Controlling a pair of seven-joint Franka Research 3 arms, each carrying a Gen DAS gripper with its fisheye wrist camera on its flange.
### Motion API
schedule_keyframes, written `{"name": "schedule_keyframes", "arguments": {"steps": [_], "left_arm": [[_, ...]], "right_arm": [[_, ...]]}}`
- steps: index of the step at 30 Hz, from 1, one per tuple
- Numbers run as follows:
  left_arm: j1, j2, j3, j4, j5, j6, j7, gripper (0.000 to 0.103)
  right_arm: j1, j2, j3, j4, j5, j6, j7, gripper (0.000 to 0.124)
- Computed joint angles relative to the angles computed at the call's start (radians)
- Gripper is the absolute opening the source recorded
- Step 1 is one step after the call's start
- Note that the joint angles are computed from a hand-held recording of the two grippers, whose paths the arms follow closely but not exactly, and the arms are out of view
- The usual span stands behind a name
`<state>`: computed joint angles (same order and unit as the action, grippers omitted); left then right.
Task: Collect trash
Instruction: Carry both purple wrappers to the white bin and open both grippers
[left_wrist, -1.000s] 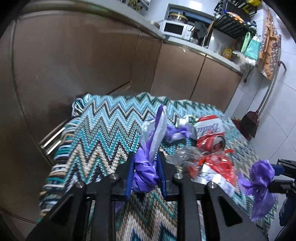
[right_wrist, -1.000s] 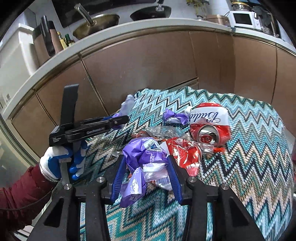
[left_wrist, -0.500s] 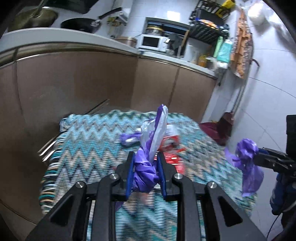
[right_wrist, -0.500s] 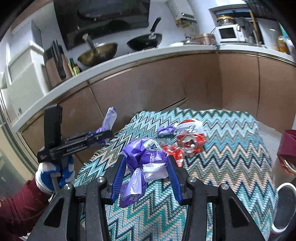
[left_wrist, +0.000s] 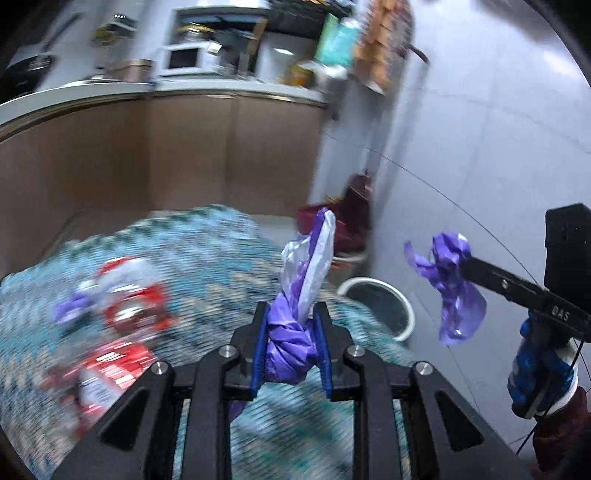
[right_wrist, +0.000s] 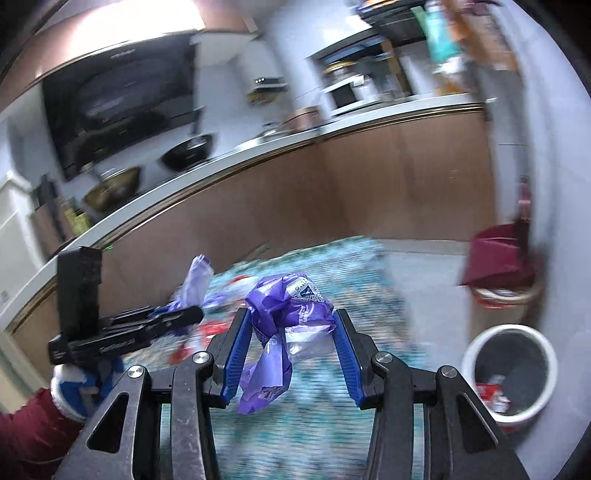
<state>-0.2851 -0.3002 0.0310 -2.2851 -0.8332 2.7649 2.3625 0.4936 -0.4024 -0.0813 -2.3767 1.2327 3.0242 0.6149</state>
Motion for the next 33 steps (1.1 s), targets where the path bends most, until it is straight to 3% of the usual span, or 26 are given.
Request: {"name": "schedule_keyframes", "arguments": {"steps": [4, 5, 9, 10, 17, 19, 20, 23, 25, 27, 29, 31, 33], "left_arm": [[-0.021, 0.169, -0.076, 0.161, 0.022, -0.045, -0.026, 0.022], [-0.017, 0.204, -0.097, 0.195, 0.025, -0.056, -0.031, 0.022], [-0.011, 0.389, -0.185, 0.384, 0.076, -0.098, -0.103, 0.022], [-0.009, 0.440, -0.203, 0.439, 0.097, -0.110, -0.133, 0.022], [-0.032, 0.772, -0.247, 0.815, 0.308, -0.217, -0.424, 0.024], [-0.036, 0.860, -0.256, 0.922, 0.351, -0.255, -0.485, 0.024], [-0.039, 0.895, -0.262, 0.964, 0.373, -0.265, -0.510, 0.024], [-0.038, 1.020, -0.289, 1.132, 0.427, -0.340, -0.566, 0.025], [-0.041, 1.102, -0.309, 1.243, 0.459, -0.390, -0.605, 0.026], [-0.044, 1.165, -0.329, 1.331, 0.489, -0.432, -0.642, 0.034], [-0.043, 1.201, -0.346, 1.377, 0.520, -0.442, -0.670, 0.042], [-0.032, 1.222, -0.375, 1.399, 0.534, -0.443, -0.685, 0.043], [-0.010, 1.182, -0.397, 1.331, 0.535, -0.412, -0.680, 0.043]], "right_arm": [[-0.098, 0.003, 0.014, -0.052, -0.117, 0.100, 0.109, 0.042], [-0.153, 0.013, 0.038, -0.067, -0.174, 0.120, 0.172, 0.042], [-0.271, 0.056, 0.070, -0.083, -0.302, 0.148, 0.308, 0.042], [-0.328, 0.081, 0.103, -0.080, -0.352, 0.157, 0.357, 0.042], [-0.539, 0.262, 0.202, -0.018, -0.608, 0.187, 0.591, 0.043], [-0.631, 0.294, 0.258, -0.019, -0.796, 0.198, 0.760, 0.044], [-0.685, 0.316, 0.281, -0.015, -0.972, 0.204, 0.917, 0.044], [-0.947, 0.388, 0.441, 0.036, -1.498, 0.195, 1.369, 0.046], [-1.046, 0.446, 0.488, 0.101, -1.826, 0.162, 1.654, 0.047], [-1.006, 0.473, 0.423, 0.128, -1.970, 0.149, 1.781, 0.050], [-0.974, 0.482, 0.386, 0.136, -1.987, 0.135, 1.796, 0.051], [-0.939, 0.484, 0.344, 0.141, -2.015, 0.129, 1.823, 0.055], [-0.918, 0.471, 0.325, 0.130, -1.997, 0.129, 1.805, 0.055]]}}
